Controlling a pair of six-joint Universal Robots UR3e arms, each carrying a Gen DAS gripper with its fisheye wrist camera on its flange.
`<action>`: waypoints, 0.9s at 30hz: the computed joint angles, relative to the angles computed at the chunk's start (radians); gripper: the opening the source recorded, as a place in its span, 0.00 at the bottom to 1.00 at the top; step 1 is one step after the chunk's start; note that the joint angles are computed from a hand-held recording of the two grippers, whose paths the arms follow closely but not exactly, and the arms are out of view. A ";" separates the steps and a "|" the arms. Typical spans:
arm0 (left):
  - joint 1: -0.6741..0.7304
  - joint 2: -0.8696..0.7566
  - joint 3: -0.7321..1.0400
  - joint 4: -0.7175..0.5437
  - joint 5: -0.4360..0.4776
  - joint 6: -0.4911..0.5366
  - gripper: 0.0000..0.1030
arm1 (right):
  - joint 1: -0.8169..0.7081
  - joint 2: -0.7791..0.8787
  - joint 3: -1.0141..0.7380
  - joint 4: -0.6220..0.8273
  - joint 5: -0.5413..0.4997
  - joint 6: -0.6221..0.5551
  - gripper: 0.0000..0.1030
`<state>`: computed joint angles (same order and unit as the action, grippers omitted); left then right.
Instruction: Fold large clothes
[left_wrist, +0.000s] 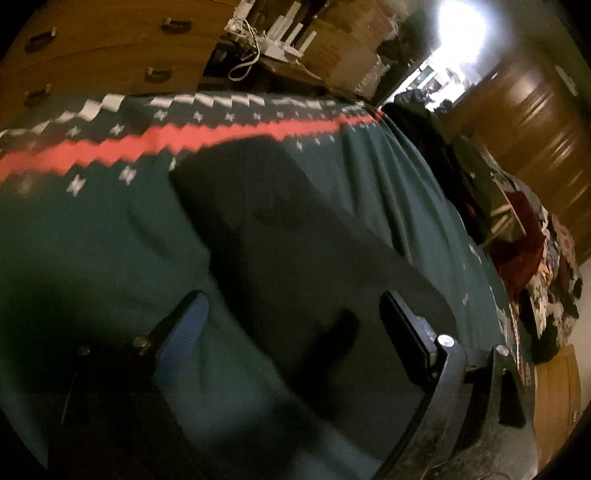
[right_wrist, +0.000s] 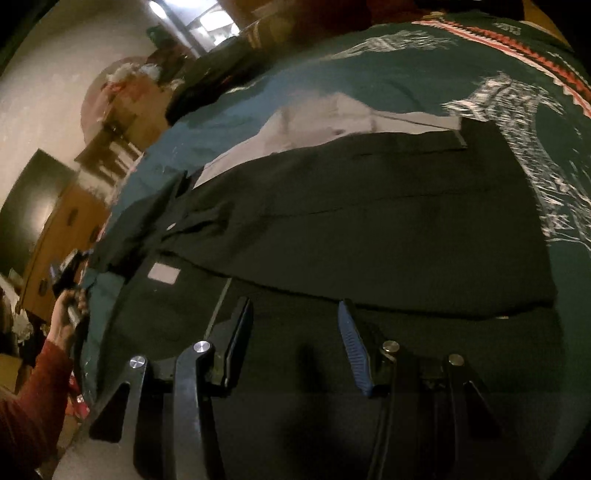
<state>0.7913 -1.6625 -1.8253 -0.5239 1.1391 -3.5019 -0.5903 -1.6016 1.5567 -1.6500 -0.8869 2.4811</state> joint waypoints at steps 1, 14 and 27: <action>-0.001 -0.021 0.017 0.006 0.009 0.001 0.88 | 0.014 0.003 -0.001 -0.011 -0.004 0.012 0.52; -0.399 0.126 0.221 0.081 0.005 0.053 0.03 | 0.042 0.053 -0.108 0.057 0.090 0.059 0.52; -1.154 -0.518 0.805 -0.018 0.012 -0.076 0.48 | -0.203 0.230 -0.292 0.350 0.211 -0.038 0.50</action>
<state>-0.3624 -2.1809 -1.0202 -0.5420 1.1516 -3.5774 -0.7936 -1.3714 1.2643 -1.2998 -0.6764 2.4426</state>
